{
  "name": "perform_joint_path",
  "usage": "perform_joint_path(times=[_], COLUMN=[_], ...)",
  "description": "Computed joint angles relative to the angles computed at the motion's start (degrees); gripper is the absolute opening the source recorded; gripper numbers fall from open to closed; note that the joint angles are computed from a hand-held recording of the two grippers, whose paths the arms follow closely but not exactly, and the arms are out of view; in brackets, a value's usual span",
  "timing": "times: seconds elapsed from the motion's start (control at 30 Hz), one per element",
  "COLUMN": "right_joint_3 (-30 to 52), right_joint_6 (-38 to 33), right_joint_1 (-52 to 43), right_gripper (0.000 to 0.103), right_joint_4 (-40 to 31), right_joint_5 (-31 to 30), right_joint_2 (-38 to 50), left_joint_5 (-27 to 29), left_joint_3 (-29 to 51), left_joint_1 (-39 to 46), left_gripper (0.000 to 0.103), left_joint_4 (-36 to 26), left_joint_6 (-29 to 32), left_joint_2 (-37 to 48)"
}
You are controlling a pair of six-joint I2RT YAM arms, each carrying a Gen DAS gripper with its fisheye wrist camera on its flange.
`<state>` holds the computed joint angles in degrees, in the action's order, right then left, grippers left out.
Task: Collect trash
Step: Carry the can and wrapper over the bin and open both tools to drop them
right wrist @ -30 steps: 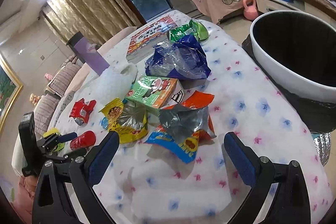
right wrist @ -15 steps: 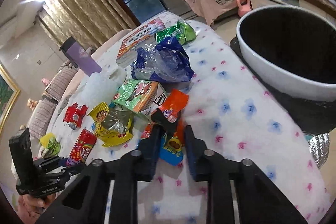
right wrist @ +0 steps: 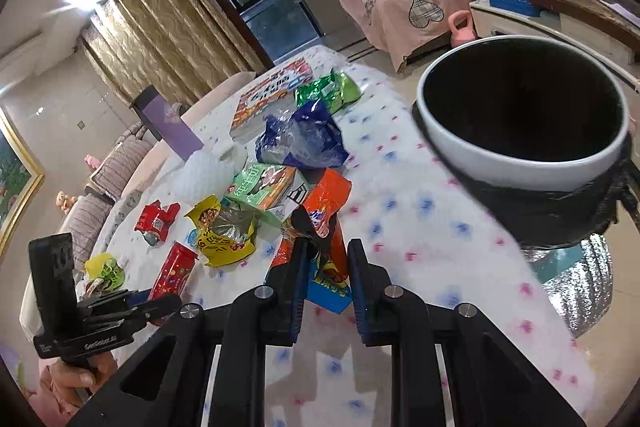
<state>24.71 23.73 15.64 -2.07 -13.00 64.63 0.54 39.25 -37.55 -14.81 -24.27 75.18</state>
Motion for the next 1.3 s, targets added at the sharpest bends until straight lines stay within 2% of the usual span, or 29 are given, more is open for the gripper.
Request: perform_joint_path(times=[0.23,0.5,0.9,1.3], right_joint_3=[-0.5,1.1,5.0,12.2], right_joint_6=[-4.5,-10.7,-17.4,-22.7], right_joint_1=[-8.7,-20.8,-31.2,-35.8], right_gripper=[0.020,0.020,0.020,0.020], right_joint_4=[-6.3,-10.9,-10.2,-9.1], right_joint_5=[-3.6,-8.7,-13.4,-14.0], right_joint_2=[-7.5,-10.3,-3.8,6.3], left_joint_5=[-0.7,-0.9,-0.8,-1.3], left_joint_3=[8.8,22.0,35.0,56.8], left_joint_1=[-8.2,-11.7,-12.0,-11.8], left_gripper=[0.032,0.032,0.032,0.032], left_joint_4=[2.4,1.9,-1.8,-11.7], left_joint_6=[-2.4,-1.2,-0.5,2.9], left_joint_2=[7.6,19.4,29.1,42.9])
